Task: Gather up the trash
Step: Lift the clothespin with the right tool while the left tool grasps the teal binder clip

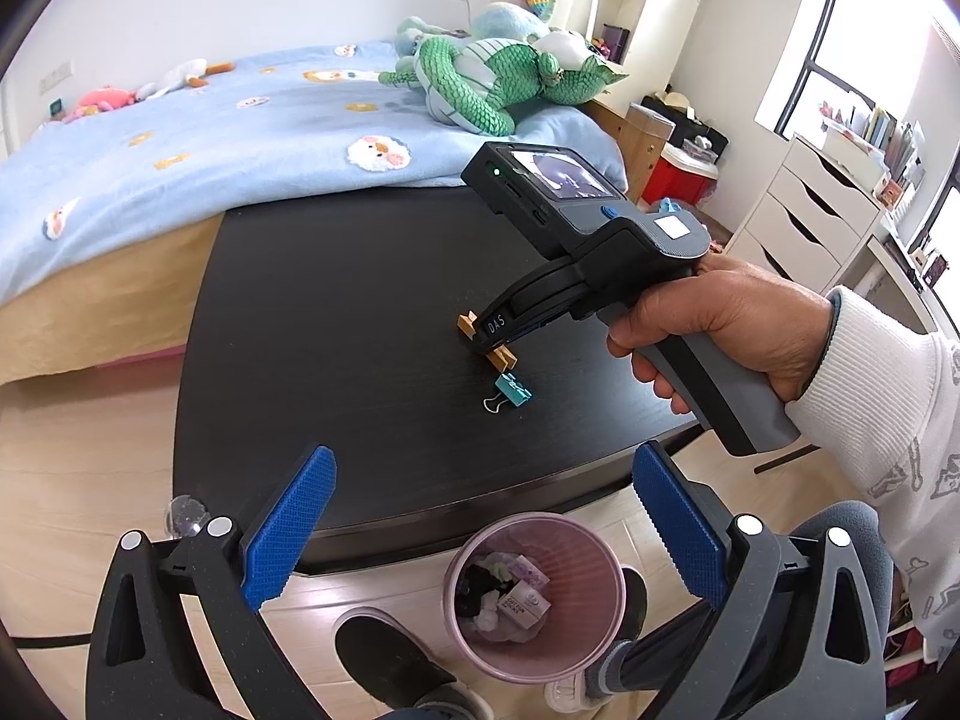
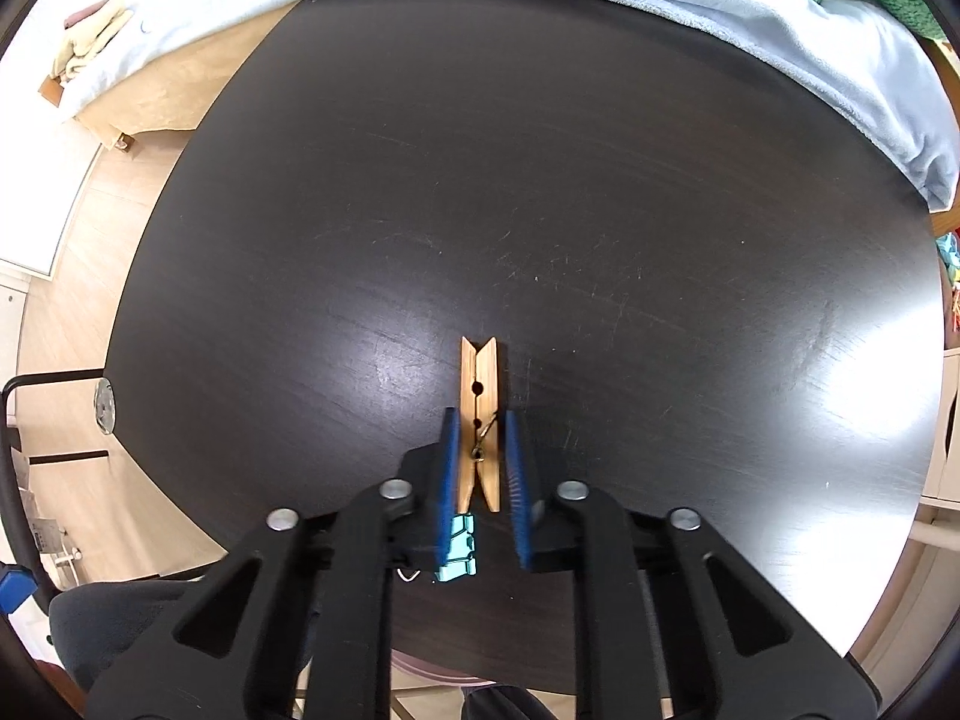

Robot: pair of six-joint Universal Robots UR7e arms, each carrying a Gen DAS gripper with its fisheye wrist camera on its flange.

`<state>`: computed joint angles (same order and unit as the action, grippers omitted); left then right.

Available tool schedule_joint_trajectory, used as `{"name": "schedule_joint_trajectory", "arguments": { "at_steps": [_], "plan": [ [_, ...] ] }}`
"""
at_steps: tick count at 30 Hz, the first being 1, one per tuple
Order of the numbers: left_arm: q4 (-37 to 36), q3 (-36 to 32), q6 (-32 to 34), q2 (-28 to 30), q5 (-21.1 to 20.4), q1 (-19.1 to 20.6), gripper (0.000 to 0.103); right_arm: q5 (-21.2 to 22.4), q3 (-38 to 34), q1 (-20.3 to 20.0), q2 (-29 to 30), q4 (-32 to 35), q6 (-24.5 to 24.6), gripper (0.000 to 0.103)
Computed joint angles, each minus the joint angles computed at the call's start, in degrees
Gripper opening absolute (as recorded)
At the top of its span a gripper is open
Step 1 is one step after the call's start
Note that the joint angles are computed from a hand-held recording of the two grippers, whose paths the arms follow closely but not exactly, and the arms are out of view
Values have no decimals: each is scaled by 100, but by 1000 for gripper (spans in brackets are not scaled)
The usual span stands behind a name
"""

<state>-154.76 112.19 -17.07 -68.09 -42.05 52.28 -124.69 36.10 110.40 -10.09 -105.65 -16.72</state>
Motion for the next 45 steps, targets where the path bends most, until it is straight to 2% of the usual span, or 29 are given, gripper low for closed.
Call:
{"name": "schedule_joint_trajectory", "arguments": {
  "at_steps": [10, 25, 35, 45],
  "plan": [
    [61, -39, -8, 34, -15, 4, 95, 197, 258, -42, -196, -304, -34, 12],
    [440, -648, 12, 419, -269, 186, 95, 519, 1686, -131, -1386, -1335, -396, 12],
    [1002, -1341, -367, 801, -735, 525, 95, 475, 2292, -286, -1910, -1703, -419, 12],
    [1511, -2009, -1080, 1202, -1529, 1042, 95, 462, 2459, -357, -2093, -1853, -395, 12]
  ]
}}
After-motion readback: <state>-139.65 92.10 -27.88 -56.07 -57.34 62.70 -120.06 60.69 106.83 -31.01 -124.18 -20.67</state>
